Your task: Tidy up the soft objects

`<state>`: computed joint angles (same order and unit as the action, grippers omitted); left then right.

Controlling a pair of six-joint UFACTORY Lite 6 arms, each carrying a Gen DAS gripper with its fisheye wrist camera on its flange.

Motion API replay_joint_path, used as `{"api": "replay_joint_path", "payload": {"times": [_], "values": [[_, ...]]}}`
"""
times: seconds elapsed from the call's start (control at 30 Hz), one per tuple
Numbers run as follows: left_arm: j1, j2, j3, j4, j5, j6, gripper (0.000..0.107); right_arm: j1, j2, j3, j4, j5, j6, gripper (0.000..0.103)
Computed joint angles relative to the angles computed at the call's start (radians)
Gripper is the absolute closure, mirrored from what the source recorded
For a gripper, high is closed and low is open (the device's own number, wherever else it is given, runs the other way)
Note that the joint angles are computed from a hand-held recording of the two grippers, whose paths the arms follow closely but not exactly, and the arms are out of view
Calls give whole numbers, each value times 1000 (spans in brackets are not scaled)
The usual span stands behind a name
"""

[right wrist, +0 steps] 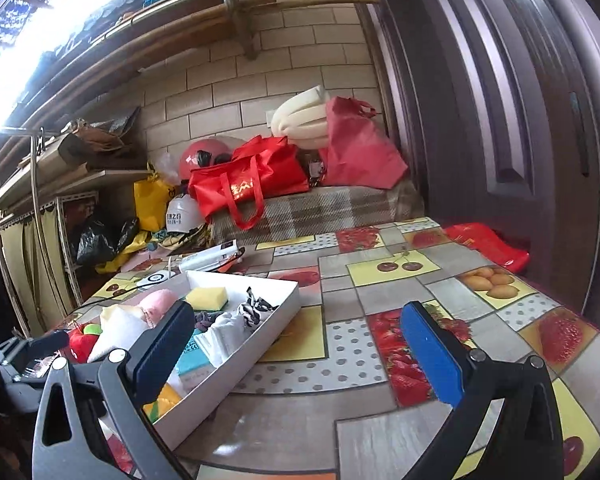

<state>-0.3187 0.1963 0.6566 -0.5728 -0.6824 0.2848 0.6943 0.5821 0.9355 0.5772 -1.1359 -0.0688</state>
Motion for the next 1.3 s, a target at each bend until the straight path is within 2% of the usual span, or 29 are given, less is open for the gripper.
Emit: {"api": "replay_joint_path", "payload": {"times": [0.17, 0.27, 0.37, 0.5, 0.7, 0.9, 1.03, 1.3], "values": [[-77, -20, -37, -99, -74, 54, 14, 37, -57, -81, 93, -13, -27, 0], [-108, -43, -67, -151, -97, 57, 14, 14, -102, -141, 75, -12, 36, 0], [-123, -64, -89, -185, -95, 49, 14, -23, -144, -224, 19, -51, 140, 0], [-119, -76, -85, -229, -38, 57, 14, -57, -202, -293, -22, 11, 173, 0], [-147, -79, -89, -296, -59, 97, 14, -17, -258, -418, 19, -117, 183, 0], [-201, -132, -132, -362, -71, 120, 14, 2, -263, -457, 37, -196, 208, 0], [-300, -159, -158, -511, -177, 187, 14, -1, -263, -458, 34, -198, 213, 0], [-359, -184, -180, -528, -211, 203, 14, 22, -263, -466, 63, -219, 226, 0]]}}
